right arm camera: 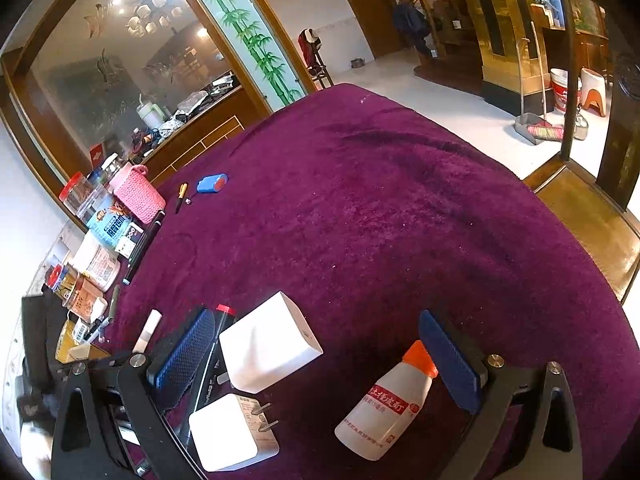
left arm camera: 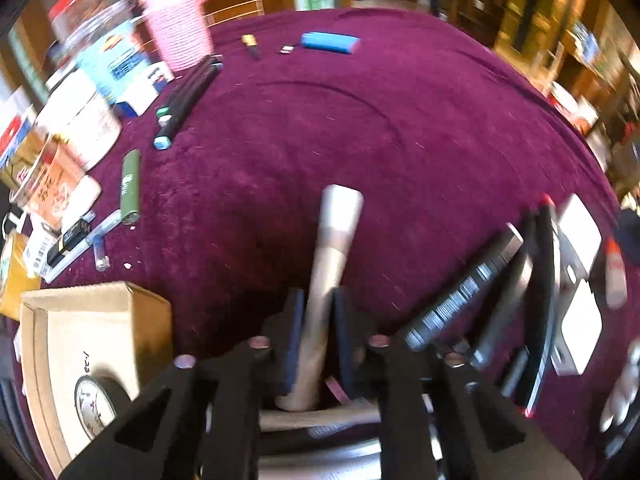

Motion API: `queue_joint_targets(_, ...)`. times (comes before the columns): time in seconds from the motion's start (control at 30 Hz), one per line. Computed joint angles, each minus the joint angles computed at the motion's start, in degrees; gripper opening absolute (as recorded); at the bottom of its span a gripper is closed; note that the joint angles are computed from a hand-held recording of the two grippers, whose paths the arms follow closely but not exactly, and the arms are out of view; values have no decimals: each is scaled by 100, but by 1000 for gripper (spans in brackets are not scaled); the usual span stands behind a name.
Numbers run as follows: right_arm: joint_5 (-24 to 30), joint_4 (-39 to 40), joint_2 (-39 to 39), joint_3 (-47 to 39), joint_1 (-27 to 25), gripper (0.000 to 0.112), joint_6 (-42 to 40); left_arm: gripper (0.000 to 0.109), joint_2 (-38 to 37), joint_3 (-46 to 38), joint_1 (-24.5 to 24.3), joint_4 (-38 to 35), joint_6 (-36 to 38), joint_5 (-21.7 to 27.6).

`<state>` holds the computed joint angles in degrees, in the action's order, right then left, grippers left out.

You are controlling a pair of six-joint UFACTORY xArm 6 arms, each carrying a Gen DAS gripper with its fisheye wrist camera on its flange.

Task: Organize rigid objects
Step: 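Grasp a white marker with the left tool while right moves toward the glue bottle, then place the white marker in the tray with left while right drops the glue bottle there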

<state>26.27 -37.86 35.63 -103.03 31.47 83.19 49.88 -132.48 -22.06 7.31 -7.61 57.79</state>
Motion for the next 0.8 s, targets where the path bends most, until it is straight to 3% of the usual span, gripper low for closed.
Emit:
queue_joint_targets(0.17, 21, 9, 22, -30, -1, 102, 0, 13, -182, 329, -98, 195, -27, -111)
queue_joint_targets(0.37, 78, 29, 55, -75, 2, 102, -39, 11, -334, 788, -305, 1284, -584, -600)
queue_joint_targets(0.43, 84, 24, 55, -74, 2, 102, -37, 13, -517, 1118, -275, 1179, -660, -869)
queue_joint_targets(0.57, 119, 6, 63, -79, -1, 102, -31, 12, -1199, 2173, -157, 690, -810, -1737)
queue_joint_targets(0.8, -92, -221, -6, 55, -55, 102, 222, 12, -3044, 4639, -13, -358, -643, -3487)
